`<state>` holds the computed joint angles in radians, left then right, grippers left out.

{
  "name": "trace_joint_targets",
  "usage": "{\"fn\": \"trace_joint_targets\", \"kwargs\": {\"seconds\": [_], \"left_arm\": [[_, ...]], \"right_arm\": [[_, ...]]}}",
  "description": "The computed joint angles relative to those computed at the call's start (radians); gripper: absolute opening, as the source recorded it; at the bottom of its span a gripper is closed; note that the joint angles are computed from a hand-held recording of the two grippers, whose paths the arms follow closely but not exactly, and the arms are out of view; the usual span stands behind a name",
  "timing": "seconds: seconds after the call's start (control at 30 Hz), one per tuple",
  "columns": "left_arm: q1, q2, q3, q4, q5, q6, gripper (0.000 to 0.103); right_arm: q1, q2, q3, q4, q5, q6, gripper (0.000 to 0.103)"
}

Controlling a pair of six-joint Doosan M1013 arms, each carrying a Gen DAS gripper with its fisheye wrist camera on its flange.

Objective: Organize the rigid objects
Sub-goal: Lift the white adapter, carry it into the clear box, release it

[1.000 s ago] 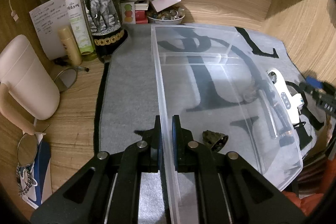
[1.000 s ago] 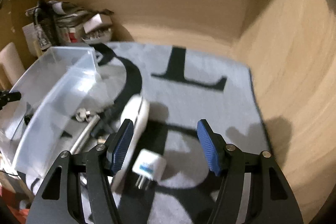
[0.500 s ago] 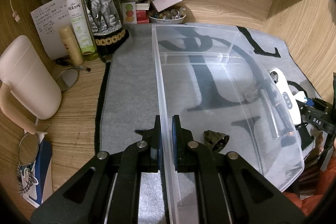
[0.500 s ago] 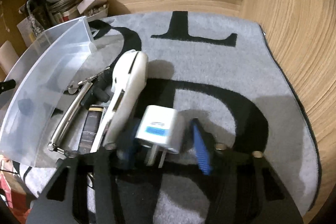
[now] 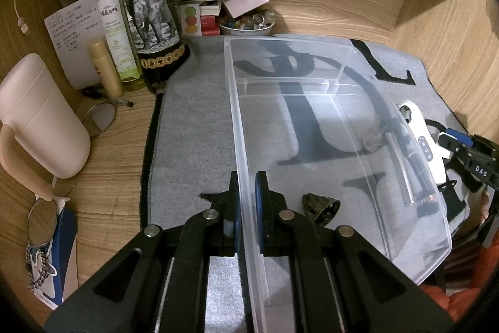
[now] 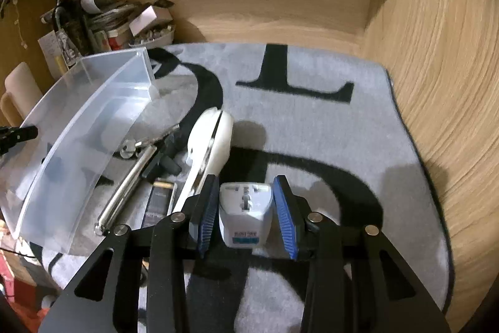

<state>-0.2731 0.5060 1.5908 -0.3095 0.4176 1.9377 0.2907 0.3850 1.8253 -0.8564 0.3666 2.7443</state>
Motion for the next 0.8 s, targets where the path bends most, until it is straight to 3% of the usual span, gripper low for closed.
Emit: {"fn": "trace_joint_targets", "kwargs": {"seconds": [0.13, 0.27, 0.8], "left_arm": [[0.0, 0.0, 0.0, -0.007, 0.0, 0.008, 0.007], [0.0, 0.0, 0.0, -0.01, 0.0, 0.011, 0.007], [0.0, -0.001, 0.001, -0.011, -0.001, 0.012, 0.007]], "right_arm": [[-0.004, 0.006, 0.003, 0.087, 0.001, -0.073, 0.034], [-0.003, 0.013, 0.004, 0.073, 0.004, -0.052, 0.034], [0.032, -0.027, -0.021, -0.344, -0.025, 0.269, 0.034]]}}
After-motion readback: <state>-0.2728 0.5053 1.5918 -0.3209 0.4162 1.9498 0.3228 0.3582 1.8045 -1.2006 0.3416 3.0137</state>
